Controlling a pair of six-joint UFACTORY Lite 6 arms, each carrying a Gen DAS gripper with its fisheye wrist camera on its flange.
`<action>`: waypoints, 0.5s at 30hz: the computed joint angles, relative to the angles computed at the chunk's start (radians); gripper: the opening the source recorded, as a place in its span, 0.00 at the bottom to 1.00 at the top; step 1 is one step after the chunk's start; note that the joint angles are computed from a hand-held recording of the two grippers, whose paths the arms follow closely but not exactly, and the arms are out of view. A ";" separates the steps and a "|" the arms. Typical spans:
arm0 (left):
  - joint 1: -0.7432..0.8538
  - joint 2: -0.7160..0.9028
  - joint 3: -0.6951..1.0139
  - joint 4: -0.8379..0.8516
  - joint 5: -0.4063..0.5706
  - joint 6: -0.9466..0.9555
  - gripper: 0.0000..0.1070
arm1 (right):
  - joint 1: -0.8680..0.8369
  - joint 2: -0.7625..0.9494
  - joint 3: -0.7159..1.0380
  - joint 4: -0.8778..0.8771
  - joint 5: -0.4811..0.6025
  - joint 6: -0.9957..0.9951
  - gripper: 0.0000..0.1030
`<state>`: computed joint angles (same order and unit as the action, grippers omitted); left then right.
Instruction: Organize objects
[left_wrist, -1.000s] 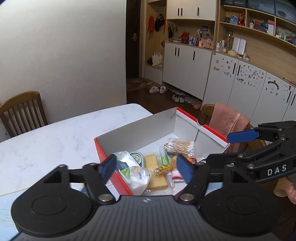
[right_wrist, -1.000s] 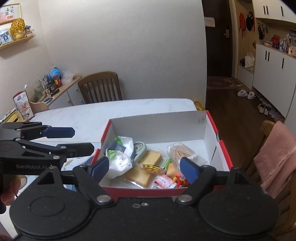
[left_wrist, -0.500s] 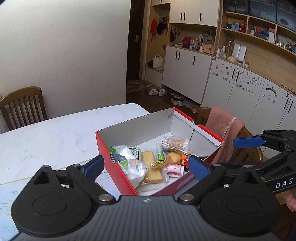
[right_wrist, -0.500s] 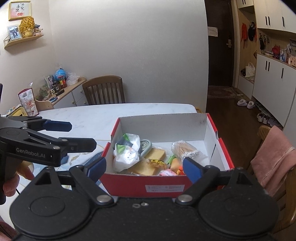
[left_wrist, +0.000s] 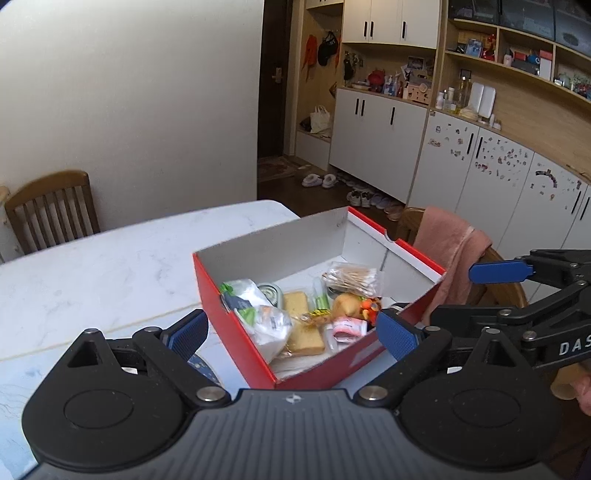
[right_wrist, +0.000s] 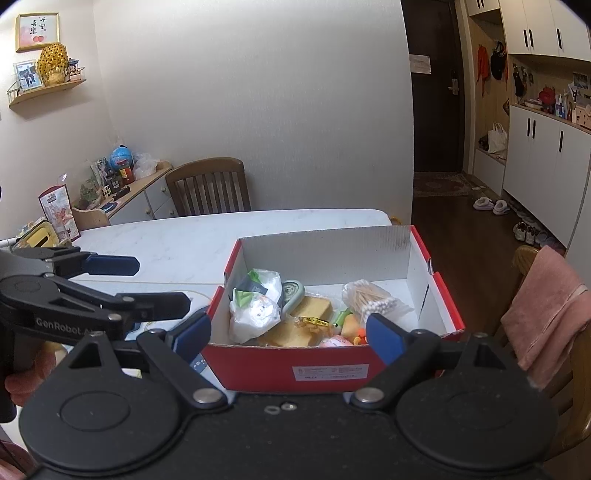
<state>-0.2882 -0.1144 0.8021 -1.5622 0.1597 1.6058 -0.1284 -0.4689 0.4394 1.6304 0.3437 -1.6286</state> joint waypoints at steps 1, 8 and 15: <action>0.002 0.002 -0.002 -0.020 0.003 0.016 0.92 | 0.003 0.003 0.000 -0.002 -0.003 0.003 0.88; -0.010 0.000 -0.023 -0.176 -0.024 0.170 0.92 | 0.011 0.019 -0.006 0.004 -0.011 -0.004 0.88; -0.002 0.017 -0.018 -0.133 -0.020 0.119 0.92 | -0.009 0.037 0.001 -0.021 0.006 0.025 0.88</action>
